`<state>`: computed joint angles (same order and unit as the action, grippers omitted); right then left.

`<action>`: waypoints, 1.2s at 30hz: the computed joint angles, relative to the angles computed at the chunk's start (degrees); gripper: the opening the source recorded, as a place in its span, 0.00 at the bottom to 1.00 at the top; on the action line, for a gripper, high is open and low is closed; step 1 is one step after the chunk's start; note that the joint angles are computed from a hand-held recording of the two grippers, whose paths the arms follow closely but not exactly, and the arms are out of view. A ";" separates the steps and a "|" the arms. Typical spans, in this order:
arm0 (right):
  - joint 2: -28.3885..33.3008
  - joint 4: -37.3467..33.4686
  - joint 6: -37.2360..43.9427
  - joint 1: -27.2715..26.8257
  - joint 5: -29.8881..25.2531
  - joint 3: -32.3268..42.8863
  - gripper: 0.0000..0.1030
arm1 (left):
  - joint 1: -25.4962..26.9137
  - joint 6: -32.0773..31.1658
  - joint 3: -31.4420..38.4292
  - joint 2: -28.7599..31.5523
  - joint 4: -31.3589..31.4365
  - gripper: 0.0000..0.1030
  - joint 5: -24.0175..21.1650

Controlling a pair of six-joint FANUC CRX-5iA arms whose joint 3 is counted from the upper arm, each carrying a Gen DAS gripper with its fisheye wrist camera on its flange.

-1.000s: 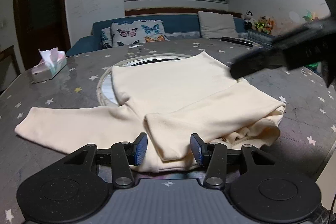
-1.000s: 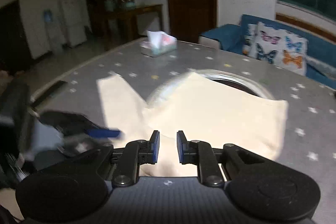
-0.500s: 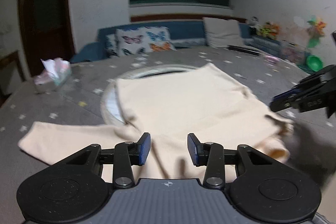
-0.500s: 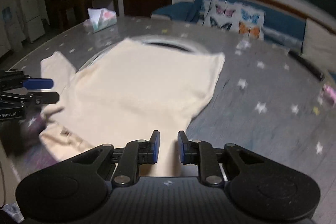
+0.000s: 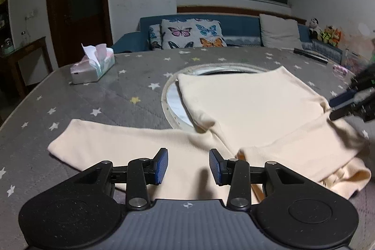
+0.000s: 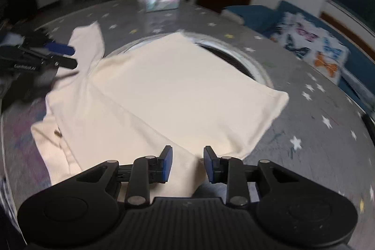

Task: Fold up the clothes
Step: 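Lay the sleeve across the sweatshirt body and smooth it with the left gripper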

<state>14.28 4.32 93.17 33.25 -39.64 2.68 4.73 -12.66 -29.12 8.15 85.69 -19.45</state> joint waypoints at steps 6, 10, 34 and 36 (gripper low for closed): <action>5.57 -14.81 20.91 -4.86 -11.67 12.72 0.37 | 1.34 5.15 1.31 1.04 -7.61 0.41 -0.77; 9.99 -21.48 28.93 -7.89 -20.20 20.90 0.37 | 1.80 7.67 2.08 1.42 -11.08 0.41 -0.78; 10.81 -31.07 34.06 -16.18 -30.42 24.74 0.05 | 3.09 18.12 5.05 2.23 -23.17 0.51 -0.16; 9.92 -32.07 33.18 -16.35 -27.99 23.13 0.08 | 3.06 19.12 5.29 2.24 -24.22 0.51 0.15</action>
<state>24.20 -27.75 126.34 16.90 -67.64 25.81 7.79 6.46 -23.83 10.39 61.47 -19.29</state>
